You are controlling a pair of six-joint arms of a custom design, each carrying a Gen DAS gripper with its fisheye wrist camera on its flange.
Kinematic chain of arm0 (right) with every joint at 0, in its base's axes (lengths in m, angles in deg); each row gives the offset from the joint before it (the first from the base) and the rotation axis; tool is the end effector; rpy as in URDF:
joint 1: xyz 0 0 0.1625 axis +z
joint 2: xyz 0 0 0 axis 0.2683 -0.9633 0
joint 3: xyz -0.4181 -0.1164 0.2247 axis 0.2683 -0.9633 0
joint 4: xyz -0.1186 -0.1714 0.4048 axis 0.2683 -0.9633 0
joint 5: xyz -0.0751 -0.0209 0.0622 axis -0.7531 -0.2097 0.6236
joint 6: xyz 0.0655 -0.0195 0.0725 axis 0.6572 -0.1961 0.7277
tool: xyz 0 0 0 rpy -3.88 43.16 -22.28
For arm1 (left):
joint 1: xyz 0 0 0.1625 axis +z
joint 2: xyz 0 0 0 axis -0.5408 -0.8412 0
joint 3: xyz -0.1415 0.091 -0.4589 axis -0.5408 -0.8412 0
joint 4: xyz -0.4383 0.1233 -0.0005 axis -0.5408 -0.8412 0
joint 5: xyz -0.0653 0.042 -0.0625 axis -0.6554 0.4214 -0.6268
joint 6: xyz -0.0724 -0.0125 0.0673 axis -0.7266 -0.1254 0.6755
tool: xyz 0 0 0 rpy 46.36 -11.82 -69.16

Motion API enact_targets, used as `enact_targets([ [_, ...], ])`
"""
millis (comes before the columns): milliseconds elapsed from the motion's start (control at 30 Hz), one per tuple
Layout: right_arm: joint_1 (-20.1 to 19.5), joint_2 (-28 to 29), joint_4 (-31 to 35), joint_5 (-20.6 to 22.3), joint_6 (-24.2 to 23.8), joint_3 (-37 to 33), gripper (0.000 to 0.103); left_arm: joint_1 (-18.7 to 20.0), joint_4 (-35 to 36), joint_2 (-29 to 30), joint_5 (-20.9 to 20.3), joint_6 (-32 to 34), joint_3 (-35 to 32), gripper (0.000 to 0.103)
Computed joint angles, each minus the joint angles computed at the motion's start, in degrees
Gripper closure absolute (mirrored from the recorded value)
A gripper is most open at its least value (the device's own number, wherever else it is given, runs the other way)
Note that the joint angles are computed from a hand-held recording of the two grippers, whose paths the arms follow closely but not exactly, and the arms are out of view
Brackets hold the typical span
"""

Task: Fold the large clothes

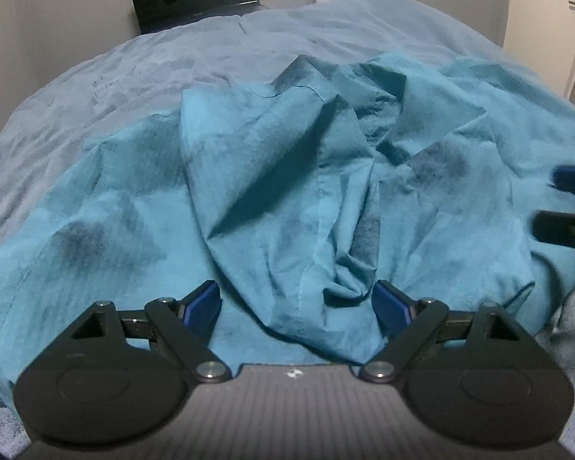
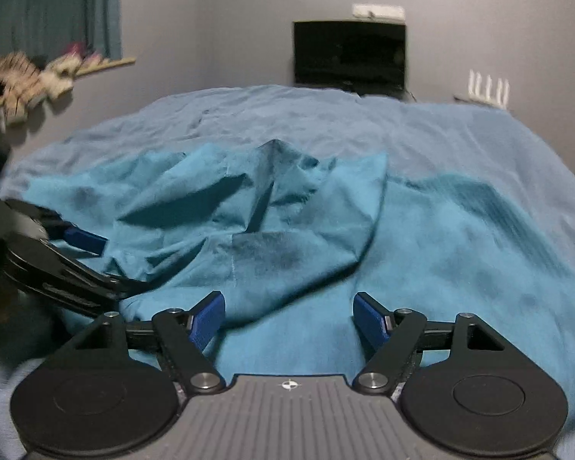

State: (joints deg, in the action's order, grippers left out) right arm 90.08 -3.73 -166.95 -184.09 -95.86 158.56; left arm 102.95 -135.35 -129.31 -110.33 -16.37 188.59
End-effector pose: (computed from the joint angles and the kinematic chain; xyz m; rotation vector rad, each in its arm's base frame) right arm 0.2429 -0.5325 0.0006 0.7793 -2.2641 1.0238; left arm -0.0164 -0.6277 0.2082 0.7454 2.2008 -0.6880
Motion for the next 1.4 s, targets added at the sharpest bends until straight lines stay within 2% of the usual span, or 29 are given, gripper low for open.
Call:
enact_targets([
  [200, 1.39, -3.3, 0.95, -3.22, 5.94, 5.32, 0.027, 0.21, 0.52, -0.91, -0.66, -0.74, 0.55, 0.016],
  [367, 0.91, -5.6, 4.79, -6.44, 14.88, 7.1, 0.027, -0.38, -1.46, -1.14, -0.34, -0.2, 1.29, 0.016],
  [467, 0.18, -6.66, 6.56, -6.53, 19.68, 8.06, 0.027, -1.65, -6.88, -2.31, -3.13, 0.49, 3.18, 0.016],
  [567, -0.41, -7.24, 6.53, -6.47, 22.14, 8.83, 0.027, -2.88, -8.92, -2.74, -6.78, 2.1, 4.5, 0.016],
  [767, -2.22, -7.93, 5.9, -7.24, 27.87, 9.48, 0.029, -2.93, -11.54, 3.16, 0.78, 8.71, 3.39, 0.016],
  [833, -2.55, -7.82, 4.23, -7.2, 28.65, 9.72, 0.03, -2.26, -9.07, 3.04, 1.12, 7.17, 2.42, 0.016],
  [900, -3.37, -8.01, 2.33, -6.01, 29.77, 10.24, 0.03, -1.57, -5.33, 2.06, -0.14, 3.37, 1.58, 0.016],
  [1000, -4.78, -8.22, -0.19, -4.19, 31.85, 10.56, 0.028, -1.14, -4.65, 1.94, -0.94, 2.7, 1.13, 0.016],
  [1100, -6.58, -8.46, -1.12, -4.04, 35.63, 9.46, 0.015, -1.17, -6.24, 2.44, -1.08, 3.5, 1.13, 0.016],
  [1167, -8.55, -8.72, -0.6, -1.01, 38.65, 9.04, 0.007, -1.17, -6.38, 2.5, -1.15, 2.97, 1.1, 0.016],
  [1200, -9.35, -8.47, -1.58, 0.93, 39.11, 8.83, 0.006, -1.14, -6.05, 2.52, -1.13, 2.56, 0.95, 0.016],
  [1333, -10.65, -6.74, -9.38, 3.76, 38.3, 8.06, 0.017, -1.38, -6.16, 1.52, -1.34, 1.31, 1.7, 0.016],
  [1400, -11.1, -6.09, -12.37, 3.6, 38.2, 7.68, 0.018, -1.48, -6.65, 1.55, -1.01, 2.24, 2.03, 0.016],
])
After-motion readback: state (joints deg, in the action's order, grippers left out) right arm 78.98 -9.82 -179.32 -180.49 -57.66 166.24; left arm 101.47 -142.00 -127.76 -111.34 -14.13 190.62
